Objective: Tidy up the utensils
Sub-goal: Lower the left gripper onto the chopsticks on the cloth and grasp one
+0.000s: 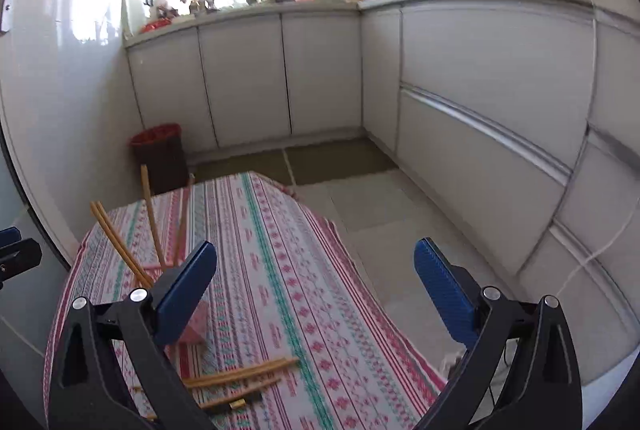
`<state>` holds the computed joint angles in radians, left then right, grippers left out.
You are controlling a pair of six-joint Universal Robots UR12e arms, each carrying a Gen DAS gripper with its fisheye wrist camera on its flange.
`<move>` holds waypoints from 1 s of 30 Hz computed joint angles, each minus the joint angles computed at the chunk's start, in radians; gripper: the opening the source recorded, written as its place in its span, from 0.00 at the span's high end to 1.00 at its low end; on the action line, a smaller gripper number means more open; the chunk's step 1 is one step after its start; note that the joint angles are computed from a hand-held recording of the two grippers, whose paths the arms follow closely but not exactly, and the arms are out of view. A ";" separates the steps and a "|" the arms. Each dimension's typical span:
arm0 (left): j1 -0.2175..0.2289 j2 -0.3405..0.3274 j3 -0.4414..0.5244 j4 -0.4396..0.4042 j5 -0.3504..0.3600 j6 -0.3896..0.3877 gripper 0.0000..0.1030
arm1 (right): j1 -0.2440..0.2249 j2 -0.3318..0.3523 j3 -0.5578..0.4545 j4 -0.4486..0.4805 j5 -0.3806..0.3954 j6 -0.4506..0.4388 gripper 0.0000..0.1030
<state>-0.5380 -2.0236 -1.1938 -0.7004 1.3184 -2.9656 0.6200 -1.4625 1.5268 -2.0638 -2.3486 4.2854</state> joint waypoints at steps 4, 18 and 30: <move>-0.023 -0.025 0.042 -0.190 -0.072 0.160 0.07 | -0.034 -0.058 0.046 0.136 0.134 0.203 0.07; -0.137 -0.301 0.448 -0.758 0.020 0.341 0.33 | -0.098 -0.164 0.182 0.045 0.319 0.392 0.07; -0.156 -0.397 0.563 -0.840 0.199 0.329 0.73 | -0.142 -0.168 0.223 -0.043 0.507 0.355 0.07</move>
